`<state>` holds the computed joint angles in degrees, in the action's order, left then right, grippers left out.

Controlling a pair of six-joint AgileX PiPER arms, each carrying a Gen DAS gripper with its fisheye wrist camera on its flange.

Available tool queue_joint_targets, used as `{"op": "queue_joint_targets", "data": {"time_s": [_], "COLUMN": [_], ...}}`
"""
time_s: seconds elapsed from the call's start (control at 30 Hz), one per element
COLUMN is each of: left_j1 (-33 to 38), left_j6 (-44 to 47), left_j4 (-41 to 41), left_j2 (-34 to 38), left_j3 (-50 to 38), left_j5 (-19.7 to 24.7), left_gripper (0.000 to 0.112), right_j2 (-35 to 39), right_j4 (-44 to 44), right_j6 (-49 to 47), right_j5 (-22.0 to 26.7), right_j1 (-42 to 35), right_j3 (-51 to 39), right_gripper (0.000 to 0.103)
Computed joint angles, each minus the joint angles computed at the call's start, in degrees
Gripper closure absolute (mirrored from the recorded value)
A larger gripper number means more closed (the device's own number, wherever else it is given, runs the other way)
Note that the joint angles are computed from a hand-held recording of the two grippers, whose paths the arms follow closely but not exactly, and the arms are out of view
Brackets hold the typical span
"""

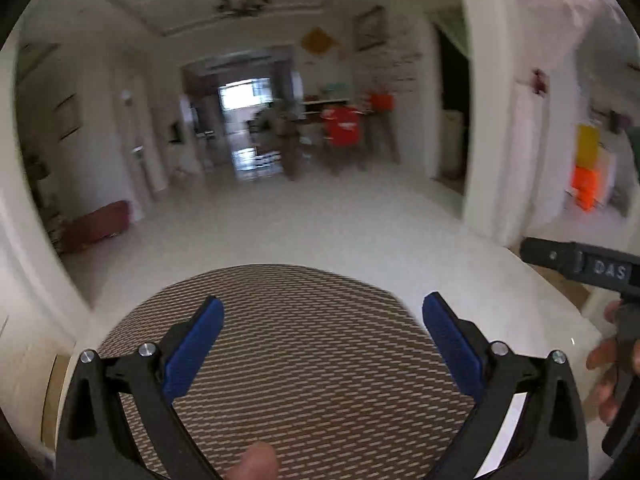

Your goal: Collect trash

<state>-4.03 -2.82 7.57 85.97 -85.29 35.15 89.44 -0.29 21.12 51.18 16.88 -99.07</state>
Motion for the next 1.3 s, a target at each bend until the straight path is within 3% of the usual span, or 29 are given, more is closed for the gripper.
{"op": "queue_joint_targets", "data": {"time_s": [0.27,0.37,0.43,0.63,0.8,1.07,1.3], "left_j1": [18.78,25.70,29.21,36.85,37.49,36.52,29.96], "left_j6": [12.74,14.95,15.21,18.67,17.98,15.59,7.04], "left_j4": [-13.74,-17.64,-18.19,-22.09,-21.81,-20.72,-10.97], "left_j2": [-7.97,-8.41,-8.44,-8.44,-10.33,-11.75,-11.81], "left_j3": [0.86,-2.47,-4.44,-11.23,-14.24,-17.13,-18.34], "left_j5": [3.50,7.00,8.35,12.47,13.86,16.13,15.92], "left_gripper": [0.014,0.014,0.014,0.014,0.014,0.014,0.014], "right_j2": [7.85,10.09,13.60,17.70,20.58,19.72,20.46], "right_j4": [-14.04,-16.46,-19.53,-27.87,-34.54,-37.68,-37.47], "right_j6": [8.52,9.18,9.70,12.05,13.11,13.80,13.09], "right_j5": [5.07,5.60,8.72,12.37,16.42,16.97,18.36], "right_j1": [20.48,25.11,28.74,35.46,39.72,41.34,41.85], "right_j3": [-17.24,-21.08,-27.27,-36.31,-44.23,-44.35,-47.30], "right_gripper": [0.006,0.006,0.006,0.006,0.006,0.006,0.006]}}
